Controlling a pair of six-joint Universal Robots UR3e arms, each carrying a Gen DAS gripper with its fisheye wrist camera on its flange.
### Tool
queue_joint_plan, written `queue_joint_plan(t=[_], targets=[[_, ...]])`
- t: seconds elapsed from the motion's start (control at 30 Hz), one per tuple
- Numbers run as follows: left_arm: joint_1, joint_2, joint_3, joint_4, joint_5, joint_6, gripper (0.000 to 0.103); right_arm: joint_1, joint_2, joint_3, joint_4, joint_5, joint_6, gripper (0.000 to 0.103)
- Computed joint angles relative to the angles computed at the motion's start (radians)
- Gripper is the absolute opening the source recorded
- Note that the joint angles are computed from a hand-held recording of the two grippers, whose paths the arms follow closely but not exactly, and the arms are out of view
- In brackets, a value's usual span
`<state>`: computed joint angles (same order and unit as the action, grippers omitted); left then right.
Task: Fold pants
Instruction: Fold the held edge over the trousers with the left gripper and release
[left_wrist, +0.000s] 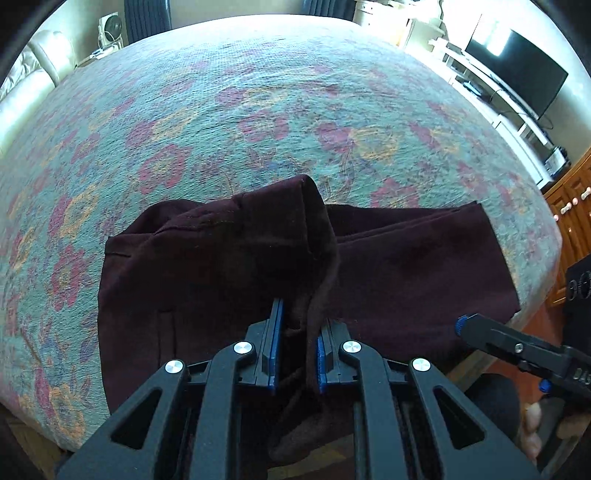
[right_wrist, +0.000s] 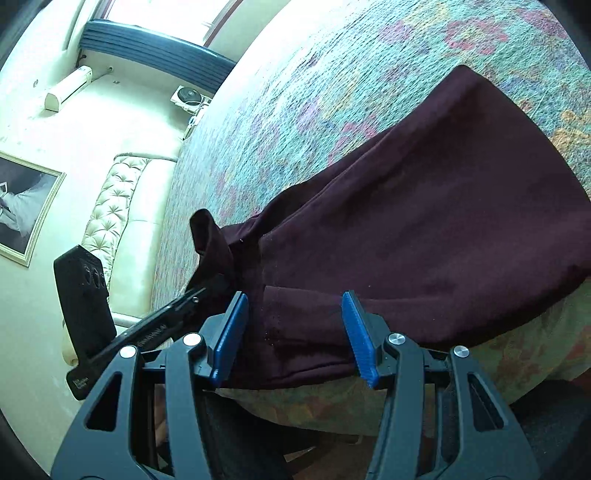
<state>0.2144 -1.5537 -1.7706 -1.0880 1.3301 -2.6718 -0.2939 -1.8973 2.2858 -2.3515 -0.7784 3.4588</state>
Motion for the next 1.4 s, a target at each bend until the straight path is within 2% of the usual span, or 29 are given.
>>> queue_joint_plan(t=[0.07,0.27,0.47,0.6,0.67,0.73,0.77,0.83,0.9,0.93,1.0,1.03,1.1,1.17,1.23,1.33,1.4], targets=[[-0.047,-0.012,-0.035,0.081,0.058,-0.028,0.015,-0.011,-0.003,0.007,0.003,0.0,-0.001,0.053],[-0.108,0.001,-0.127,0.217,0.148,-0.04,0.015,-0.033,-0.023,0.029,0.021,-0.002,-0.001,0.053],[-0.146,0.016,-0.179,0.299,0.197,-0.039,0.018,-0.065,-0.053,0.062,0.039,0.007,-0.003,0.058],[-0.149,0.046,-0.198,0.311,0.174,-0.028,0.021,-0.059,-0.058,0.065,0.035,0.003,0.006,0.058],[-0.155,0.063,-0.201,0.309,0.173,-0.026,0.028,-0.062,-0.061,0.068,0.039,0.003,0.001,0.058],[-0.154,0.092,-0.213,0.32,0.163,-0.027,0.046,-0.061,-0.066,0.071,0.039,0.003,0.003,0.058],[-0.147,0.11,-0.219,0.32,0.149,-0.025,0.049,-0.057,-0.061,0.07,0.031,0.001,0.008,0.058],[-0.135,0.143,-0.223,0.31,0.129,-0.025,0.063,-0.057,-0.061,0.07,0.032,0.001,0.009,0.059],[-0.116,0.183,-0.226,0.295,0.115,-0.022,0.07,-0.057,-0.06,0.068,0.032,0.001,0.012,0.059],[-0.097,0.209,-0.231,0.284,0.101,-0.015,0.07,-0.056,-0.061,0.067,0.033,0.001,0.013,0.059],[-0.026,0.279,-0.233,0.222,0.049,0.025,0.072,-0.054,-0.061,0.061,0.036,0.002,0.018,0.059],[0.03,0.32,-0.235,0.177,0.011,0.055,0.076,-0.056,-0.062,0.058,0.042,0.008,0.017,0.059],[0.175,0.398,-0.226,0.047,-0.089,0.137,0.079,-0.06,-0.061,0.052,0.051,0.028,0.011,0.059],[0.36,0.466,-0.202,-0.135,-0.202,0.275,0.082,-0.064,-0.052,0.053,0.049,0.064,0.013,0.059],[0.53,0.509,-0.188,-0.28,-0.265,0.413,0.082,-0.039,-0.013,0.041,0.014,0.089,0.032,0.06],[0.716,0.545,-0.21,-0.361,-0.294,0.542,0.082,0.042,0.108,-0.008,-0.106,0.097,0.095,0.065],[0.804,0.543,-0.221,-0.387,-0.304,0.594,0.082,0.105,0.215,-0.061,-0.188,0.086,0.146,0.065]])
